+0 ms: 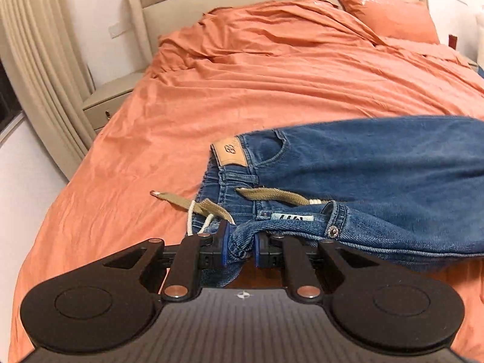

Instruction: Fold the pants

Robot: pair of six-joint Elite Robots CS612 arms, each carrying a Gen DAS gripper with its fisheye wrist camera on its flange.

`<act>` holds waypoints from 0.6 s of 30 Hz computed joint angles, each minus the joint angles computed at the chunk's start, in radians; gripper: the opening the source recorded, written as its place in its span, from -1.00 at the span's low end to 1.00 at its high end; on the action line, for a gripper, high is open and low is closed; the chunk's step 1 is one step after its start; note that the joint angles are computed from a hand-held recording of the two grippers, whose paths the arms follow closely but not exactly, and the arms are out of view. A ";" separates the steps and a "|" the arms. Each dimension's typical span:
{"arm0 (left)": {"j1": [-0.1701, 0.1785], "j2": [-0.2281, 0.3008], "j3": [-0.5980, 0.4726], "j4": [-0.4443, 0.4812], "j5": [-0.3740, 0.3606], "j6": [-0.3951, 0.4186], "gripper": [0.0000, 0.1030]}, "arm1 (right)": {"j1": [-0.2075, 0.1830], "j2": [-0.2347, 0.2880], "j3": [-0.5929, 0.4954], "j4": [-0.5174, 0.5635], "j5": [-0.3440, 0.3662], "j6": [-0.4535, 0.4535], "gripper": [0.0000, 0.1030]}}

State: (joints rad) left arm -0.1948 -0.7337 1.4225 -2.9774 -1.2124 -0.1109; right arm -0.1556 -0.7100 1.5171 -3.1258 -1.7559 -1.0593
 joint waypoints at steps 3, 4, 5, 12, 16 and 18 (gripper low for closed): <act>-0.001 0.004 -0.013 -0.022 0.017 -0.003 -0.69 | -0.003 -0.012 -0.027 0.012 0.016 0.083 -1.00; -0.002 0.007 -0.025 -0.025 0.023 -0.005 -0.69 | -0.003 -0.013 -0.046 0.027 0.020 0.110 -1.00; -0.002 0.013 -0.041 -0.026 0.030 -0.007 -0.69 | -0.001 -0.011 -0.068 0.041 0.018 0.140 -1.00; 0.008 0.101 -0.248 0.075 0.092 -0.018 -0.69 | 0.025 0.083 -0.336 0.171 -0.033 0.322 -1.00; 0.020 0.199 -0.434 0.207 0.107 0.001 -0.69 | 0.040 0.206 -0.596 0.349 -0.065 0.409 -1.00; 0.026 0.261 -0.540 0.285 0.106 -0.002 -0.69 | 0.050 0.289 -0.752 0.444 -0.092 0.440 -1.00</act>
